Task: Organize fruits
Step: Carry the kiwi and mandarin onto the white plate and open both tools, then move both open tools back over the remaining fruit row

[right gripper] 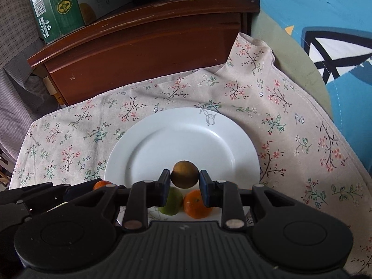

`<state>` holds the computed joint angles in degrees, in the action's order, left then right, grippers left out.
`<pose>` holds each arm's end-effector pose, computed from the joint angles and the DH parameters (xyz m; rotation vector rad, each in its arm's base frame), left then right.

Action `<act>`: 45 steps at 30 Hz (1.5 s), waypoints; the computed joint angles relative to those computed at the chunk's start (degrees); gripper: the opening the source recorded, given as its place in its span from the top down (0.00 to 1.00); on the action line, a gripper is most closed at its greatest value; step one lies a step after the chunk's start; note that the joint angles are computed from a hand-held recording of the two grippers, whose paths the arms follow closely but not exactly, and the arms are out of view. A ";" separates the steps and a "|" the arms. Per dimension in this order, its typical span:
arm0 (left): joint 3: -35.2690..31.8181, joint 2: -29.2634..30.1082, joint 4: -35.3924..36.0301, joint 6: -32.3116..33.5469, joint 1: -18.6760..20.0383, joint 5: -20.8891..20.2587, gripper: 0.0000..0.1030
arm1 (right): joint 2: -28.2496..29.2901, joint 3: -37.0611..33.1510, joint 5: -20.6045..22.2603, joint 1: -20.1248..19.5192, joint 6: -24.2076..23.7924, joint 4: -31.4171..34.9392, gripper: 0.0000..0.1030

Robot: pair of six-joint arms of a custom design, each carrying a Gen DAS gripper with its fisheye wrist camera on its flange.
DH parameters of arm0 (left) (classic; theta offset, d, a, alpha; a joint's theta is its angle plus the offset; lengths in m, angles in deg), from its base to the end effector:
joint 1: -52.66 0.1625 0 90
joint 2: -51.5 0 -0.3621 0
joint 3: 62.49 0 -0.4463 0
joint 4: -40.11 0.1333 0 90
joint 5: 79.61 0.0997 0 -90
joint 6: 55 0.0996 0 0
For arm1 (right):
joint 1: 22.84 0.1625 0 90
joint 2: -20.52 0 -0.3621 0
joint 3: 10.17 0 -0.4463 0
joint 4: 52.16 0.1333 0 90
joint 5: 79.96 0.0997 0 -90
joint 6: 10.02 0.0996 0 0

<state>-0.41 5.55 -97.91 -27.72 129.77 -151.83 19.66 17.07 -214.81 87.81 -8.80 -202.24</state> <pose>-0.0223 -0.8312 0.2709 0.8086 2.5604 -0.7078 0.3708 -0.8050 -0.0338 0.1066 -2.3553 0.8788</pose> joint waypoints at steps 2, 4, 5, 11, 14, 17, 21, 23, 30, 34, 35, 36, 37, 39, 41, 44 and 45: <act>-0.45 0.43 0.32 -0.74 0.11 -0.30 0.72 | 0.89 -1.56 -0.52 -0.21 0.59 1.03 0.74; -0.83 0.71 0.54 -1.52 0.21 -1.13 0.72 | 1.76 -3.08 -0.93 -0.34 0.86 2.02 0.74; -0.96 0.80 0.50 -1.82 0.21 -1.45 0.72 | 2.00 -3.50 -1.06 -0.39 1.03 2.28 0.74; -0.47 0.36 -0.33 -2.61 0.15 -2.86 0.69 | 3.03 -5.40 -1.81 -0.65 2.20 2.54 0.71; 0.54 -0.63 -1.21 -2.23 -0.24 -2.23 0.45 | 4.18 -7.21 -2.30 -0.42 0.70 2.49 0.64; 2.12 -2.05 -3.39 -0.91 -0.95 -0.69 0.27 | 5.15 -8.35 -2.51 -0.08 -1.56 0.84 0.55; 2.83 -3.55 -3.56 -0.88 -1.74 2.52 0.13 | 6.21 -9.55 -2.58 0.44 -4.83 -2.20 0.37; 3.48 -4.53 -3.56 -0.24 -2.01 3.87 0.12 | 7.36 -11.41 -3.33 0.80 -6.13 -1.91 0.31; 5.44 -8.31 -2.33 0.62 -2.38 8.49 0.10 | 5.99 -8.64 -2.13 1.41 -6.56 -1.68 0.24; 4.01 -9.66 3.08 -2.73 -1.69 10.22 0.10 | 3.71 -4.48 -0.19 1.81 -6.30 -1.04 0.20; 3.40 -9.70 4.54 -3.78 -1.59 11.27 0.10 | 3.36 -3.80 0.32 1.97 -6.72 -0.43 0.19; 3.10 -9.78 5.09 -4.34 -1.49 11.92 0.10 | 3.20 -3.50 0.52 2.09 -6.75 0.48 0.19; 3.16 -9.98 4.71 -4.25 -1.30 12.33 0.10 | 3.22 -3.58 0.63 2.18 -6.55 1.51 0.19; 3.57 -10.21 2.95 -2.70 -1.17 13.96 0.10 | 2.91 -3.26 1.38 2.25 -5.59 3.80 0.19; 3.46 -10.09 2.46 -2.02 -1.13 16.01 0.10 | 2.74 -3.08 1.93 2.26 -4.99 5.40 0.19; 2.80 -9.97 2.97 -2.80 -0.75 17.18 0.10 | 3.49 -4.14 1.65 2.50 -5.98 6.55 0.19; 2.49 -9.90 3.47 -3.10 -0.59 17.18 0.10 | 3.76 -4.52 1.53 2.58 -6.53 6.74 0.19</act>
